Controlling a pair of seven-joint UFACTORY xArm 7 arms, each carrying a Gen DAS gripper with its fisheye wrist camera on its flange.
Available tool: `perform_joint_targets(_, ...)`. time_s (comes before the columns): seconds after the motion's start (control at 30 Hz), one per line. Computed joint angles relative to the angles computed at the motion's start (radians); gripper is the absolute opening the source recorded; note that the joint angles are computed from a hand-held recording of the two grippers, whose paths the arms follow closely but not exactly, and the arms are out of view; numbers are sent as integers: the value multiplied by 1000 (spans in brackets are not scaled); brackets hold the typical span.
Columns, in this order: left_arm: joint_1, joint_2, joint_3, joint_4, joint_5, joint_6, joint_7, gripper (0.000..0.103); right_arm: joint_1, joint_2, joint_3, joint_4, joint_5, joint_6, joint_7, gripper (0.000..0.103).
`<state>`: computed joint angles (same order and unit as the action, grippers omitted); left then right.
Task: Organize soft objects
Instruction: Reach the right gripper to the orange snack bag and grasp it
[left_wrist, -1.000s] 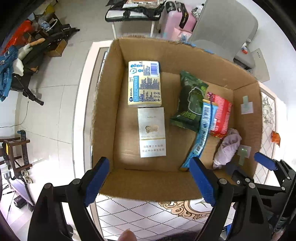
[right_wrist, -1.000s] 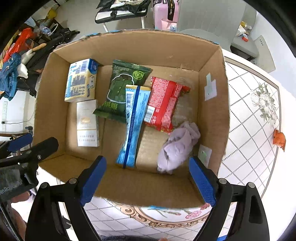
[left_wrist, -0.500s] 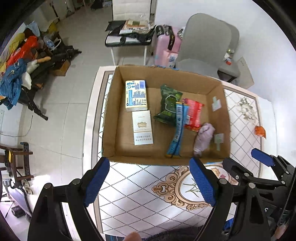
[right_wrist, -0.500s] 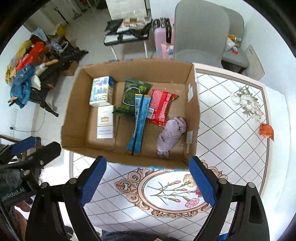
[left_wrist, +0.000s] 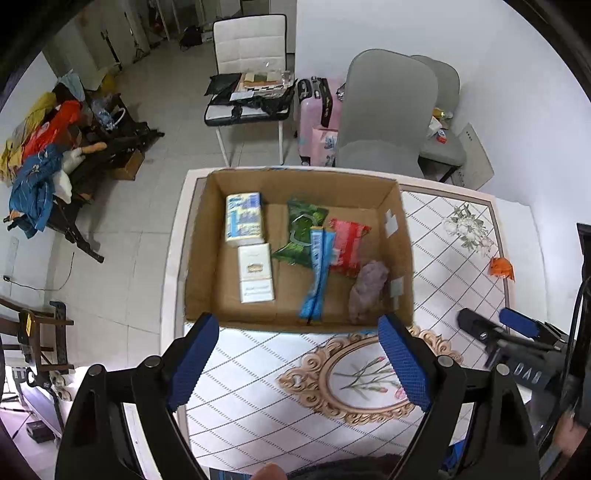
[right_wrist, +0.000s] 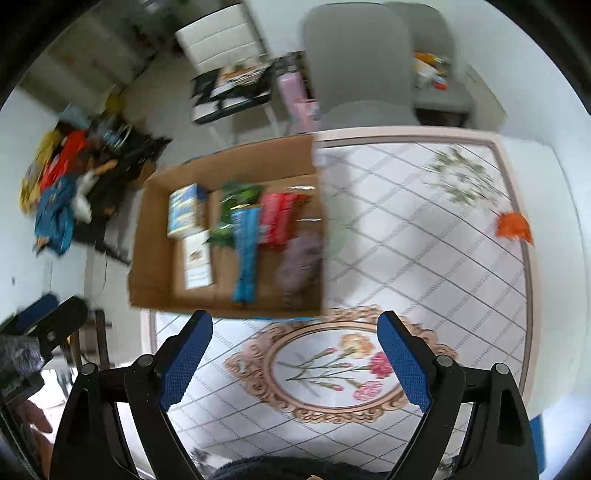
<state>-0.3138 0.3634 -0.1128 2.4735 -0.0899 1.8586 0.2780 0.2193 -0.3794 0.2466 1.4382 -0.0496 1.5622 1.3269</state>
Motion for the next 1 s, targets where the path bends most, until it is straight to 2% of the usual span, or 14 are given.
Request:
perform_joint_targets(0.13,-70,-19,-9,-69,39,-57,-64,88,-44,-186,-61,-158,18,39,4,93)
perform_joint_targets(0.33,-188,-24,-22,-192,140,-149,-186,88,-178,-462,-171,-391,-8,117,-43,93)
perform_joint_targets(0.47,-277,-76,-25,-389,312,-308,-295,88,-285,-610,-280,-579,-39,98,-87,93)
perform_joint_targets(0.57,-301,-56,-37,-426,357,-320,-347,88,-366,-678,-390,-720,-65,47,-144,93)
perform_joint_targets(0.67,-327,-23,-38,-450,397,-311,-397,88,-443,-670,-493,-833,-86,-41,-202,93)
perform_joint_targets(0.8,-359,30,-35,-436,420,-280,-438,88,-522,-608,-561,-929,-60,-172,-232,92)
perform_joint_targets(0.83,-366,40,-33,-430,426,-276,-444,88,-541,-593,-564,-941,-54,-191,-235,91)
perform_joint_targets(0.9,-378,58,-29,-422,431,-269,-454,88,-574,-568,-560,-961,-42,-227,-244,79)
perform_joint_targets(0.93,-380,65,-27,-417,429,-268,-457,88,-590,-553,-550,-966,-38,-231,-245,63)
perform_joint_targets(0.97,-384,71,-25,-411,431,-267,-460,88,-606,-544,-532,-965,-39,-229,-244,57)
perform_joint_targets(1.0,-386,78,-23,-403,431,-263,-461,88,-617,-545,-513,-966,-40,-242,-251,55)
